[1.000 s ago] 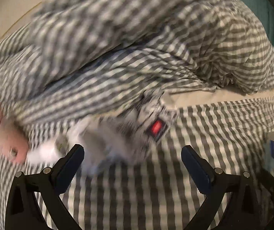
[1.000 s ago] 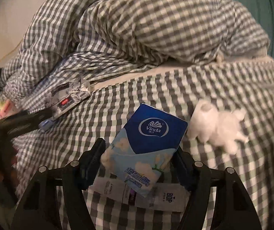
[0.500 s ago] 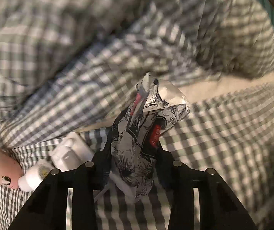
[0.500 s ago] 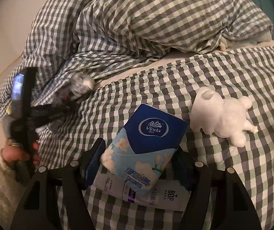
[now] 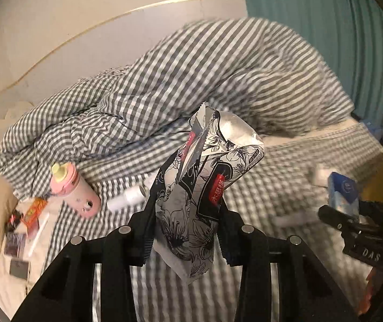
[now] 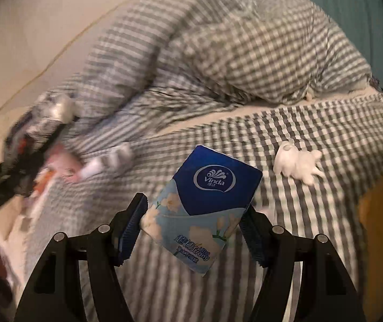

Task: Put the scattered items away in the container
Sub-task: 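Carry tissue pack and snack bag into the box and open both tools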

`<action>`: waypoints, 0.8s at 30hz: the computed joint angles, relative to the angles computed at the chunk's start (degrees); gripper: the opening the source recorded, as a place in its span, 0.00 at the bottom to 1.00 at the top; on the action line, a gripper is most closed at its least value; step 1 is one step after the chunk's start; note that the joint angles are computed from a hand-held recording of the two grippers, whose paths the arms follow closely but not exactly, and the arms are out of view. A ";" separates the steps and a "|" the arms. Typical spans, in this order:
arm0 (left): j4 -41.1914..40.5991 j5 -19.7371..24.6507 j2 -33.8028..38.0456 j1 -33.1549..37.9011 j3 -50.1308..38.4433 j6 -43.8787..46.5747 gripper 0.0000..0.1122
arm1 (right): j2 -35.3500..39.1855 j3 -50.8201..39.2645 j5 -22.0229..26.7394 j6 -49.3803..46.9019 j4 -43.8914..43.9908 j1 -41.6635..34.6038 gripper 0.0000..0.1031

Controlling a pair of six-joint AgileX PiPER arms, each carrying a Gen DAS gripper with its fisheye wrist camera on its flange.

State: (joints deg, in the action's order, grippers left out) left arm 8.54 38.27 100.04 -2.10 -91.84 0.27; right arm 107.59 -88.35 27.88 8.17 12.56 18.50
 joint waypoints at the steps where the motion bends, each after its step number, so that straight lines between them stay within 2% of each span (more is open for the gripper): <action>1: -1.43 0.54 -2.13 -0.23 1.34 0.59 0.36 | -3.05 2.05 0.68 1.82 -1.90 0.77 0.65; 6: -5.76 3.47 -13.31 -5.17 8.37 0.60 0.36 | -19.11 10.62 5.69 14.03 -14.70 4.23 0.65; 8: -4.93 3.98 -15.99 -10.17 10.11 -1.38 0.36 | -24.64 13.55 7.97 17.27 -18.95 3.92 0.65; 10: -4.45 4.14 -16.44 -14.95 10.18 -3.44 0.36 | -29.82 16.80 9.86 19.03 -21.46 1.97 0.65; 12: -5.98 4.61 -15.97 -20.54 8.92 -3.91 0.36 | -35.63 20.13 12.39 16.72 -20.53 -3.43 0.65; 15: -6.15 6.01 -12.15 -28.28 4.07 -5.87 0.37 | -40.75 22.40 16.38 6.45 -12.77 -15.65 0.65; 18: -11.25 8.19 -3.54 -33.89 -5.49 -3.05 0.37 | -40.36 23.03 19.79 -8.49 0.01 -30.93 0.65; 21: -8.45 14.83 8.01 -37.86 -20.20 -5.77 0.37 | -37.10 22.62 20.96 -14.60 2.47 -38.41 0.65; 22: -7.61 17.30 11.49 -39.02 -25.27 -6.63 0.47 | -35.76 22.33 20.90 -15.28 1.73 -39.75 0.65; 23: -6.90 19.31 15.32 -40.05 -30.60 -6.99 0.61 | -34.77 22.16 20.77 -16.56 2.01 -41.08 0.67; 24: -5.93 20.30 17.74 -40.69 -33.63 -7.71 0.68 | -33.82 21.84 20.70 -17.86 2.51 -42.36 0.69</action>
State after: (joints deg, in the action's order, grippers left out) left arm 2.60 58.57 117.78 -42.79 -125.47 -7.44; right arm 73.77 -66.51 48.58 -9.70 15.07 -23.85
